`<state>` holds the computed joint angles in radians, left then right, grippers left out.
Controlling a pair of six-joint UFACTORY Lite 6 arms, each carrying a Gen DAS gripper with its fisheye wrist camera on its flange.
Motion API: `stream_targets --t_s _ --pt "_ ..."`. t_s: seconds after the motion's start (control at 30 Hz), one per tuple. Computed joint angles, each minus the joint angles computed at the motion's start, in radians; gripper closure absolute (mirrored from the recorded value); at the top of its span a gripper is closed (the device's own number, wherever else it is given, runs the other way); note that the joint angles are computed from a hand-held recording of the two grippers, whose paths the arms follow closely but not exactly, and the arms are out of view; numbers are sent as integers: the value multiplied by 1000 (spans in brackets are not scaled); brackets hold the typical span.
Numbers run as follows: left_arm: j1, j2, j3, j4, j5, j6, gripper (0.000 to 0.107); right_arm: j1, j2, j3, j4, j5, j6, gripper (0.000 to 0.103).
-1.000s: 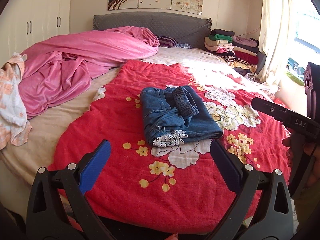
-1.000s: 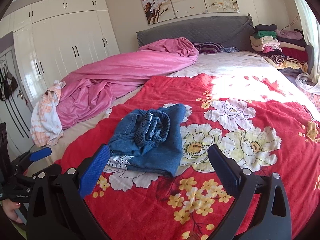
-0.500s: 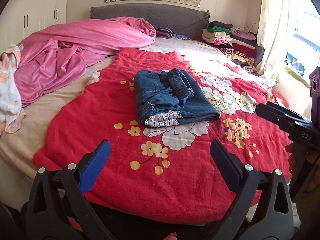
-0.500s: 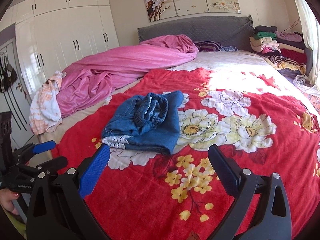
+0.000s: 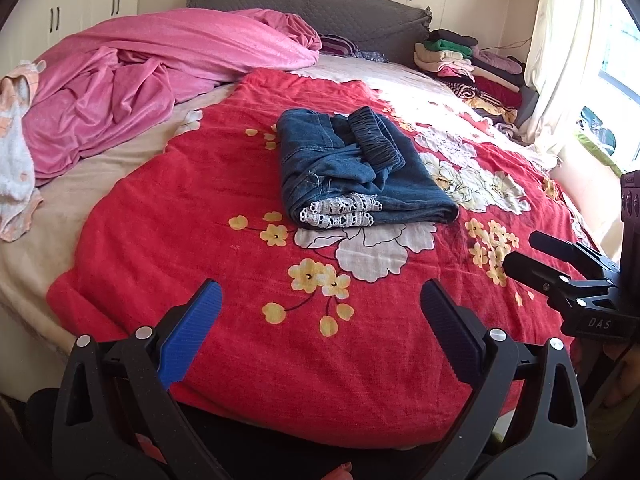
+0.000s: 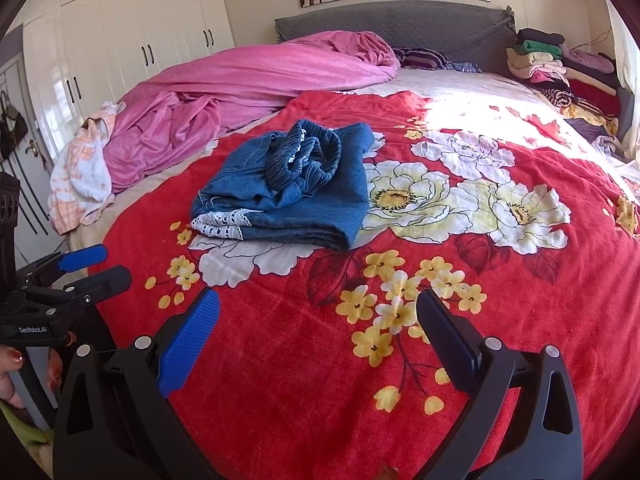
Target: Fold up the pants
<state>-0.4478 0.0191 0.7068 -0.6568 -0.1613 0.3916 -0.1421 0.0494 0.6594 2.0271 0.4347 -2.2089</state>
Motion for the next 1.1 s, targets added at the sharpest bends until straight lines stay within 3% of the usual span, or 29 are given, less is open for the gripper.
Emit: stream_targets --t_s 0.33,0.53,1.1 --pt "4 -7 -4 1 0 -5 14 0 3 5 -2 -1 5 5" --pt "0 -15 -8 -152 -9 143 14 0 0 9 -9 -9 16 5" --pt "6 -30 -11 -214 -1 202 14 4 -3 5 -1 -11 12 5"
